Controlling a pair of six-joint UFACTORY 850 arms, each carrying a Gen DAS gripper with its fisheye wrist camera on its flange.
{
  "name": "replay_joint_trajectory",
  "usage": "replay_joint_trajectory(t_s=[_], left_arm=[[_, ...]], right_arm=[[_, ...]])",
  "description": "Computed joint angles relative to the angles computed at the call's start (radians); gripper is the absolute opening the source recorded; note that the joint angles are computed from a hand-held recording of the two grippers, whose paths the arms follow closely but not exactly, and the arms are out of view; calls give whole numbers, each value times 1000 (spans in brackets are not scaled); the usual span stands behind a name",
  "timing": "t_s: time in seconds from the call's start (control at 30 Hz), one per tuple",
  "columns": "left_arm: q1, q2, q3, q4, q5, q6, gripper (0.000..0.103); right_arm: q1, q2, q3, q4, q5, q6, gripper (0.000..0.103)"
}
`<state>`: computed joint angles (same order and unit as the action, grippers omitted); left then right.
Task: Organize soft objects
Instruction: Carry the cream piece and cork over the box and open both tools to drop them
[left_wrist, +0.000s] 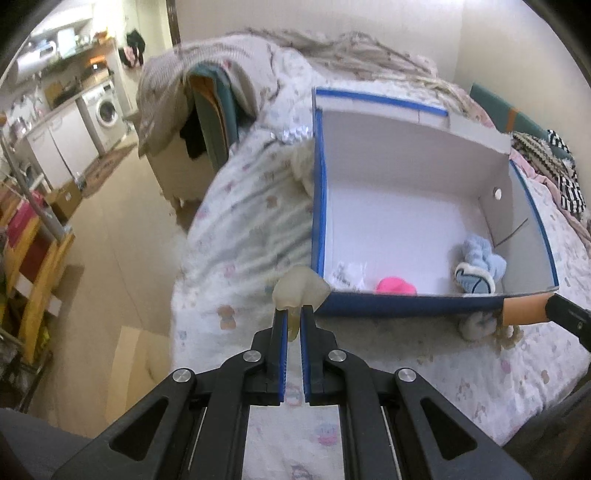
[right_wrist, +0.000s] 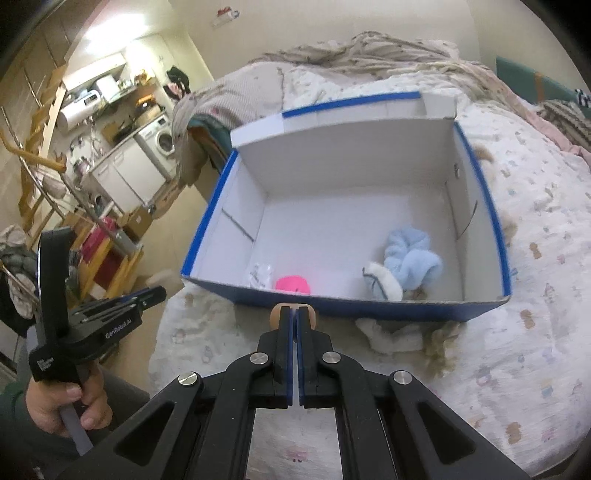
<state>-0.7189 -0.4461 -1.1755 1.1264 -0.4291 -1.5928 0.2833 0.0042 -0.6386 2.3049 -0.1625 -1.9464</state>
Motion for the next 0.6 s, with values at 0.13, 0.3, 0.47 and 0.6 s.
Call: replay_joint_trajectory(t_s=[0.13, 0.3, 0.47, 0.6], left_arm=[[-17, 8, -7, 73, -11, -36, 6], [-28, 10, -25, 114, -14, -51, 6], [-25, -13, -79, 90, -13, -3, 6], [-13, -39, -140, 44, -4, 65, 6]], right_arm=[[-22, 11, 3, 19, -27, -8, 4], [-44, 8, -12, 52, -42, -41, 4], [-60, -2, -37, 135, -50, -140, 4], [-77, -26, -65, 172, -57, -194, 4]])
